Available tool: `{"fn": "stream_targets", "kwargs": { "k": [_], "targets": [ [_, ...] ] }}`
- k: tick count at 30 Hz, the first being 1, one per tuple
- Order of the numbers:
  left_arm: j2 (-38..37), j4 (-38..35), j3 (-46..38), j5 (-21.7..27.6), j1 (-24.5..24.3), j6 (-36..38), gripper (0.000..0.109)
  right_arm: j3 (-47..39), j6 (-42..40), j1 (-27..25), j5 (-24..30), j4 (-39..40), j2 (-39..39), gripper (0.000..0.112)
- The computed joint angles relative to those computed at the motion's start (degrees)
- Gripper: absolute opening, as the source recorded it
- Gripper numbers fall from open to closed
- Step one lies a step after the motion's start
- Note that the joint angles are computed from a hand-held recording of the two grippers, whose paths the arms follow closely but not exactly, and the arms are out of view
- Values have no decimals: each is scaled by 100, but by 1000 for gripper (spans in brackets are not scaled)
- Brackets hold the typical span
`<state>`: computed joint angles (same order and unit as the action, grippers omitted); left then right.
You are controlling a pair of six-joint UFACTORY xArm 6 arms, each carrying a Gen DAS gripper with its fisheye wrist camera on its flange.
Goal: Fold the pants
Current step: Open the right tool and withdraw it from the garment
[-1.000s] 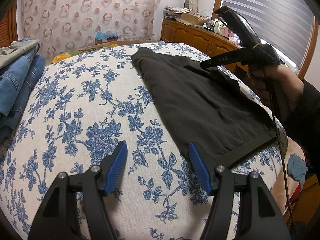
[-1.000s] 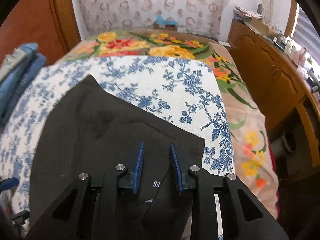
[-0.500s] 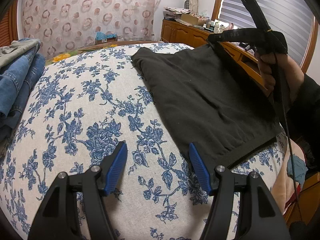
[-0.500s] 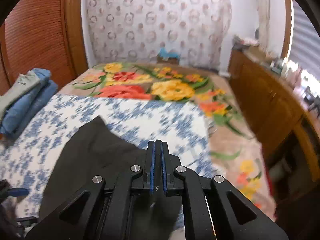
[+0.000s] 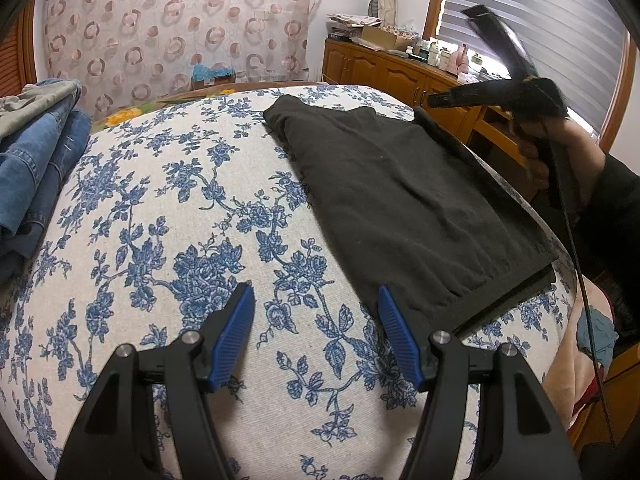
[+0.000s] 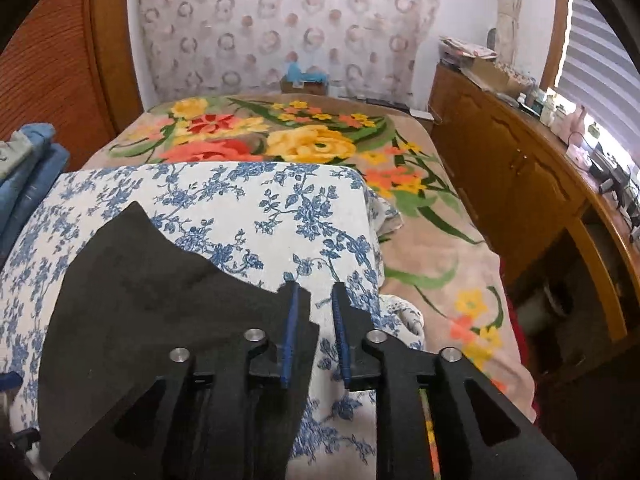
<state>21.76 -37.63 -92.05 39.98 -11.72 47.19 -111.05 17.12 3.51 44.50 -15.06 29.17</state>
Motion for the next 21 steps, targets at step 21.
{"fn": "stream_targets", "kwargs": {
  "k": [21],
  "targets": [
    [-69,-11,70,-88,19,-13,64,4928,913,558,-2025,237,-3445,25]
  ]
}}
